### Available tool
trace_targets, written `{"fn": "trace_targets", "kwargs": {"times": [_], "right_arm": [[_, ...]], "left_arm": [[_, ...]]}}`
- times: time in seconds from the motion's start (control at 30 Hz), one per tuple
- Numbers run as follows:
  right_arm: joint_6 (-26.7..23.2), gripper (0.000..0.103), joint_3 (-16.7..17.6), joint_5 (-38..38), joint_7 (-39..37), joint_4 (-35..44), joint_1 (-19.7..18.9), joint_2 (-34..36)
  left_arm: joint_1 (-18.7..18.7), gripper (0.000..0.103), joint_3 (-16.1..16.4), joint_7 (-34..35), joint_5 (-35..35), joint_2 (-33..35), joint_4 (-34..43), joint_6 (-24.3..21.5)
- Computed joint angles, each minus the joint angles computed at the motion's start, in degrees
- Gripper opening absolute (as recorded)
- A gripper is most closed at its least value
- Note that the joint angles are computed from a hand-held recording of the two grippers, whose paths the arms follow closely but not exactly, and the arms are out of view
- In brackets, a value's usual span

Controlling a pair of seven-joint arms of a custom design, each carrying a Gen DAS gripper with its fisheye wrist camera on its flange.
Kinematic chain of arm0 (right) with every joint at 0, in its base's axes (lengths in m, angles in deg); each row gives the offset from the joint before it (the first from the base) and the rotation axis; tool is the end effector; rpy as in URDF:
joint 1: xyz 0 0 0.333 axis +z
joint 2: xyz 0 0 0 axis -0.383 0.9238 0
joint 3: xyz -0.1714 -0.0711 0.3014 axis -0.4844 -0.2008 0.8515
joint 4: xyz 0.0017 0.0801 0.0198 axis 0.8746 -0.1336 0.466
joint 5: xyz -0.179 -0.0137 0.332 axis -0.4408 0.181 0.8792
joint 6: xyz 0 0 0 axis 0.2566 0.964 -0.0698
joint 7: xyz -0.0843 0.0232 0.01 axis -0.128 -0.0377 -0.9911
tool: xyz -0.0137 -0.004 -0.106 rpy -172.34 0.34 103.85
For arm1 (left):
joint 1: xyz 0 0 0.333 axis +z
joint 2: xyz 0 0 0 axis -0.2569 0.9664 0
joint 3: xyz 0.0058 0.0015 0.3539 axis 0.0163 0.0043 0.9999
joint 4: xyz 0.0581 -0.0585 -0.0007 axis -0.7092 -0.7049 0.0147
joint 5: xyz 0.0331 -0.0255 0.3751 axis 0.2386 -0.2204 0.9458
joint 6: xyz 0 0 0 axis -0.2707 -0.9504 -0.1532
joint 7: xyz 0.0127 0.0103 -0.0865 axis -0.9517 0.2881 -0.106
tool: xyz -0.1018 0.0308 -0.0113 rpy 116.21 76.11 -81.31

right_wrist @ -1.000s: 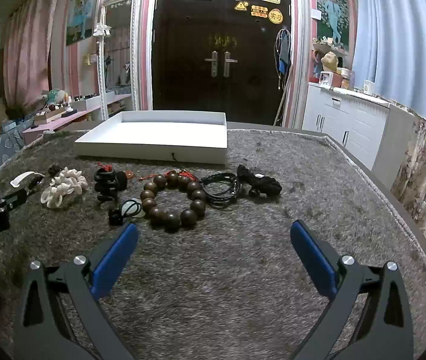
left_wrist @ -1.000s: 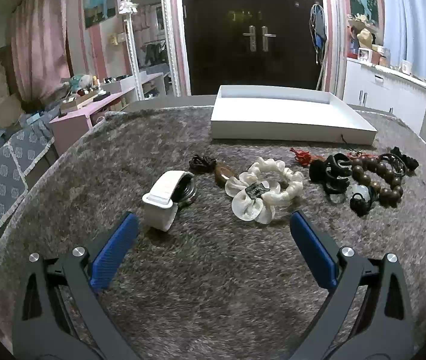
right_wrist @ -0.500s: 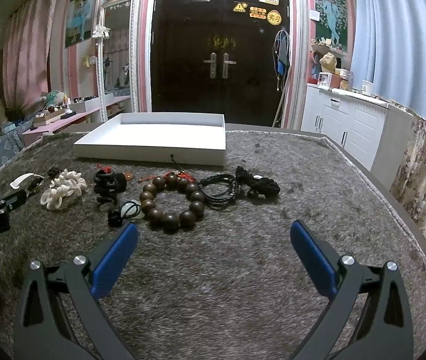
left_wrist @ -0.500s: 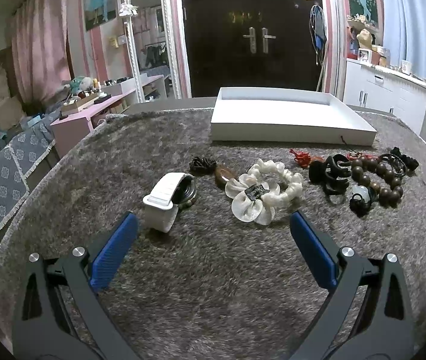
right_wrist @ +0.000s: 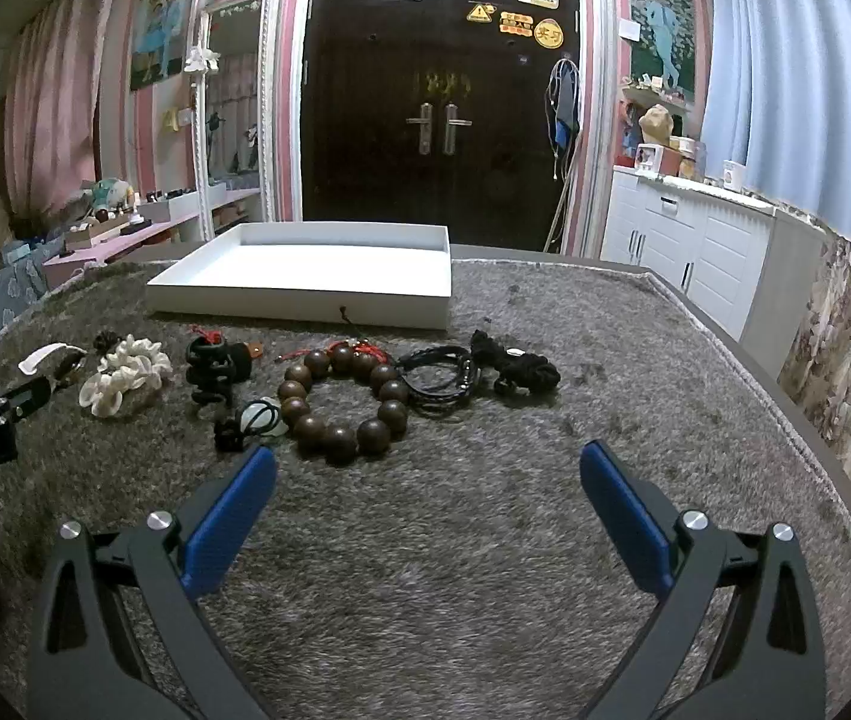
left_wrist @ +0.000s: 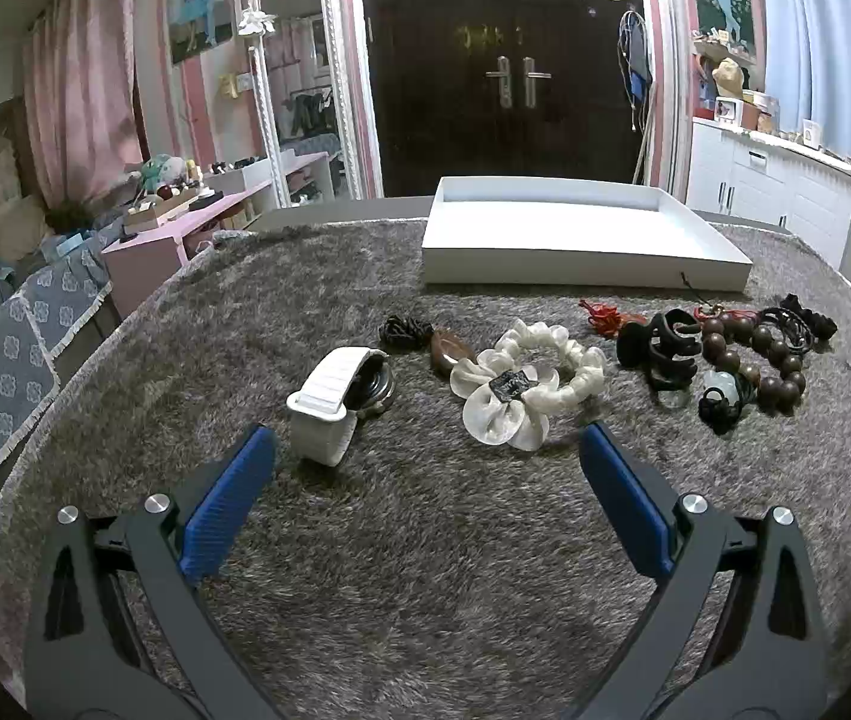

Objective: Organize jewelry

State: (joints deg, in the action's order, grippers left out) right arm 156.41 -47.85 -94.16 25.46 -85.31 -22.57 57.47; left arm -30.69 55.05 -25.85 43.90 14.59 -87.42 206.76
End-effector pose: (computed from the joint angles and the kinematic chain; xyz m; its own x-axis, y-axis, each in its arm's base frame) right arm 0.6692 0.1607 0.4493 0.3491 -0.9362 0.0405 -0.4727 -0.2132 -0.8550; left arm 0.6095 -0.2245 0.4581 0.3974 -0.9140 -0.0819 -0.5405 -0.1611 -0.8257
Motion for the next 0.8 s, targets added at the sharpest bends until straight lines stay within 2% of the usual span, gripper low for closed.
{"fn": "trace_targets", "kwargs": {"times": [0.07,0.17,0.3,0.4,0.43,0.57,0.73,0.8], "right_arm": [[-0.4,0.101,0.5,-0.1,-0.1,0.2,-0.4,0.1],[-0.3,0.101,-1.2,1.1,0.4,0.3,1.2,0.0],[-2.6,0.101,2.1,1.5,0.5,1.6,-1.6,1.1],[-4.1,0.101,0.1,3.0,0.3,2.4,0.5,1.2],[-4.1,0.101,-1.6,3.4,0.2,2.4,2.2,1.0],[-0.6,0.101,-4.7,4.3,-0.2,0.8,4.8,0.2],[0.6,0.101,-0.5,2.4,0.7,0.2,0.8,0.4],[1.0,0.101,0.1,1.8,1.1,0.2,0.1,0.4]], "left_arm": [[0.0,0.100,0.0,-0.1,0.0,-0.1,-0.1,0.0],[0.1,0.100,0.0,-0.3,-0.1,-0.1,-0.1,0.1],[0.3,0.100,0.0,1.5,-1.6,0.4,0.5,0.3],[-0.1,0.100,0.3,1.9,-1.3,0.6,0.8,-0.3],[-0.2,0.100,0.3,1.8,-0.9,0.6,0.9,-0.5],[-0.3,0.100,0.3,1.8,-0.4,0.5,0.8,-0.4],[-0.2,0.100,0.3,1.6,-1.1,0.5,0.8,-0.8],[-0.2,0.100,0.3,1.5,-1.1,0.5,0.8,-0.9]]}}
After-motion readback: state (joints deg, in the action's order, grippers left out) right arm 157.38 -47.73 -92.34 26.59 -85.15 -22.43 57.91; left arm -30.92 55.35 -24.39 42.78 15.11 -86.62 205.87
